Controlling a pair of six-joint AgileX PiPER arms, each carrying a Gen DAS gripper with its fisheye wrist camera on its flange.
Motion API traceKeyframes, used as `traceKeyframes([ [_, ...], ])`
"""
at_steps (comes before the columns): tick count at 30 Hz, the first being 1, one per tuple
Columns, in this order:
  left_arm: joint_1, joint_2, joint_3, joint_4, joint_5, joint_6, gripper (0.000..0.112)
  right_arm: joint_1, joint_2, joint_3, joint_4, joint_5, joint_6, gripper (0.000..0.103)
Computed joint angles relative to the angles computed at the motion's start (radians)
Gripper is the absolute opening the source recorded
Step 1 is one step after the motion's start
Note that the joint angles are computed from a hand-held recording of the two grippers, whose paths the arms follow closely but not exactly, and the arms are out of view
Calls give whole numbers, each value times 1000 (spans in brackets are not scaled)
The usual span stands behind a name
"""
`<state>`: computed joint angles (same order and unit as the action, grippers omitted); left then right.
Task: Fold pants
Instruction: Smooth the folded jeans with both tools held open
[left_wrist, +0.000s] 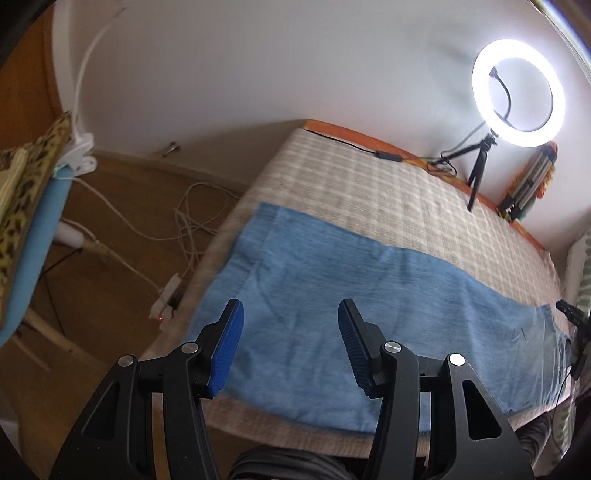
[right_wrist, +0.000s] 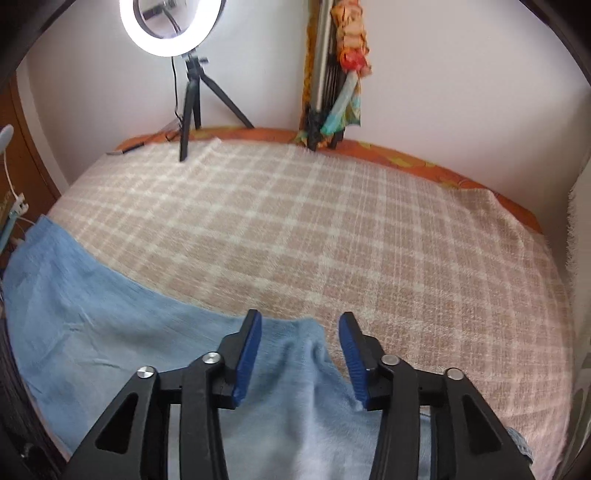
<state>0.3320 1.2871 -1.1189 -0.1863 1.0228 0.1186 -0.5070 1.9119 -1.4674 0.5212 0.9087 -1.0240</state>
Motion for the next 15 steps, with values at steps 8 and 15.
traceKeyframes([
  [8,332,31,-36,-212,161,232,59,-10,-178,102,110,112,-3,54],
  [15,517,111,133,-390,134,373,59,41,-351,246,181,185,1,54],
])
